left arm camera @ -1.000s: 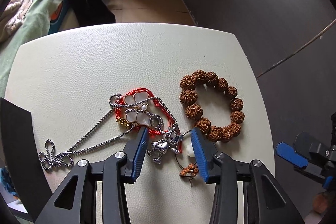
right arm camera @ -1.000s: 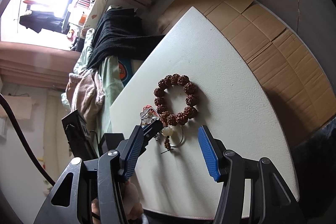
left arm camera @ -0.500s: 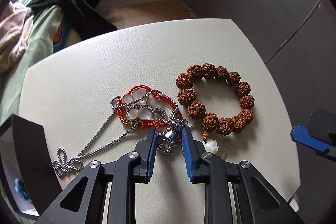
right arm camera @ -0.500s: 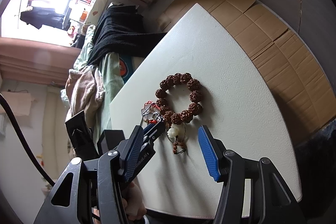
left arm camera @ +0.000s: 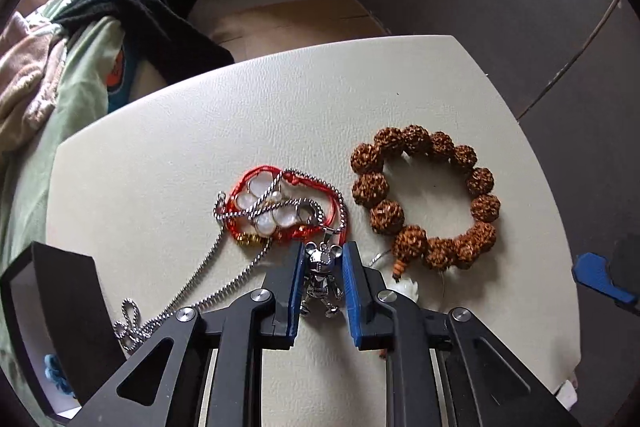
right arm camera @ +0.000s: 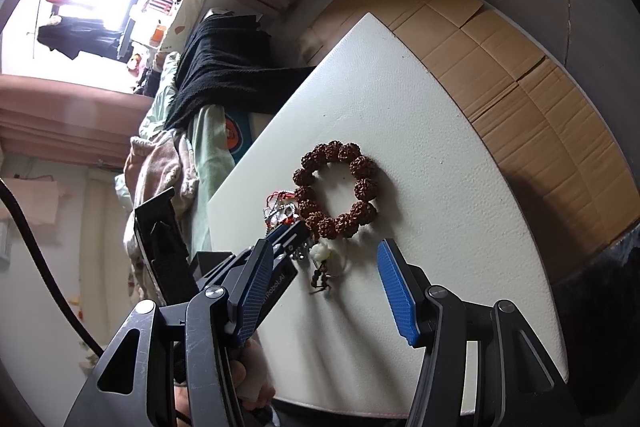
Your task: Organize jewelry
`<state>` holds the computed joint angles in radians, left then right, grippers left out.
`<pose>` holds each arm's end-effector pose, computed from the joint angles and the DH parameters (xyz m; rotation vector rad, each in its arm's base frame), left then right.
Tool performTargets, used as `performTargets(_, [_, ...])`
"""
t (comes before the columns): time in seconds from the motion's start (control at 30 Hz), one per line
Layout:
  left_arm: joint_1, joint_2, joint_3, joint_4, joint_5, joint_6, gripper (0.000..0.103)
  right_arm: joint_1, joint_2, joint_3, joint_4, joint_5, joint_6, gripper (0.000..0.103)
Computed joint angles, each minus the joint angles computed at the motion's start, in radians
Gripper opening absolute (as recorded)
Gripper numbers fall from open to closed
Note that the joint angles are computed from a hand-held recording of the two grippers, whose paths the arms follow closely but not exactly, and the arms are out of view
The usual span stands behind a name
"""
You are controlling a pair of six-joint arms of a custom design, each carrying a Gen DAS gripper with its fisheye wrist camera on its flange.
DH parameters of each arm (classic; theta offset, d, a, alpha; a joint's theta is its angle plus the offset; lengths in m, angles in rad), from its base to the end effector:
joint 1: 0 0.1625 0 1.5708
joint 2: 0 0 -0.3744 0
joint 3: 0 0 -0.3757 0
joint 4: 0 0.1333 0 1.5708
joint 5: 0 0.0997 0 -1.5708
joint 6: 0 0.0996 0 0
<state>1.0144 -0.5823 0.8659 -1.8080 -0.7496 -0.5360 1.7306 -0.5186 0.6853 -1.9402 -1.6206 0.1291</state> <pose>-0.2315 -0.7626 0.1909 0.0482 2.3717 -0.4894 0.2561 -0.7826 0.2084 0.0398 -3.1046 0.3236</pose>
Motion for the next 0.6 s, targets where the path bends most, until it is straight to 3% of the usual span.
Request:
performTargets(0.17, [0.001,-0.081,0.117,-0.097,-0.065,-0.017,0.019,0.002,-0.005,0.009,-0.01,0.004,-0.004,0.055])
performTargets(0.33, [-0.017,-0.15,0.188,-0.16,-0.087,-0.004,0.017,0.006,0.001,0.007,-0.007,0.005,-0.006,0.055])
performTargets(0.6, [-0.068,-0.226,0.24,-0.234,-0.041,0.03,0.017,0.021,0.039,-0.031,0.025,-0.005,-0.015,0.055])
